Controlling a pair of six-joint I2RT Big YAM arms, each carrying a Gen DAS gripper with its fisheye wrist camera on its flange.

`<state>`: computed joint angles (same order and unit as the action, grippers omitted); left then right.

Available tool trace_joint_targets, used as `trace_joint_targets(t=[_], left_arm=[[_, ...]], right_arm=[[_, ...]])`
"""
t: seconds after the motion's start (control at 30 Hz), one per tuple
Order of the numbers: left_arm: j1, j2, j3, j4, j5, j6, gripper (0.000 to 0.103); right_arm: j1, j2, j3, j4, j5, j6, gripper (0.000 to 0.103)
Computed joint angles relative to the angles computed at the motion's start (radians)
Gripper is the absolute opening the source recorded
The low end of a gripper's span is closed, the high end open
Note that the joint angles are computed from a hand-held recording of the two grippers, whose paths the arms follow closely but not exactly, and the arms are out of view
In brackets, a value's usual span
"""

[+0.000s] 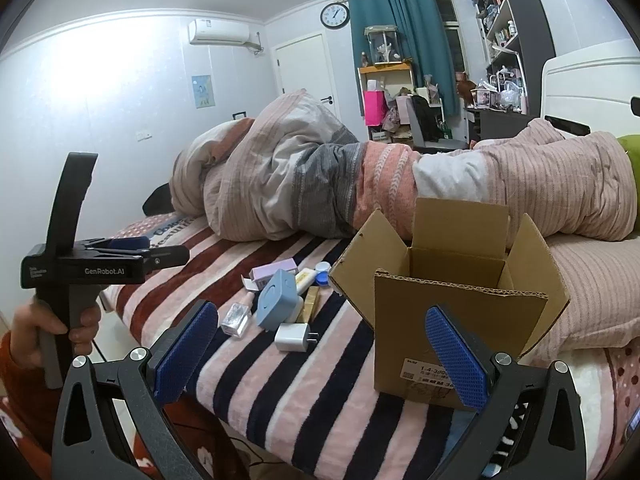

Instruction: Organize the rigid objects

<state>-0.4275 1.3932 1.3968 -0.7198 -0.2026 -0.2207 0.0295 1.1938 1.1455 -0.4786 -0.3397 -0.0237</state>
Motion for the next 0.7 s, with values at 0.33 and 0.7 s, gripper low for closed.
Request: trace_joint_targets(t=[0.33, 0.7], left_arm=[[0.005, 0.016, 0.014, -0.009, 0.009, 0.004, 0.103], [0.012, 0.025, 0.023, -0.01, 0.003, 0.018, 0.103]], right_arm=[[0.007, 0.001, -0.004, -0.001, 0.032, -0.021, 0.103], [0.041, 0.004, -0.003, 0.038, 0.084, -0.058, 0.103]])
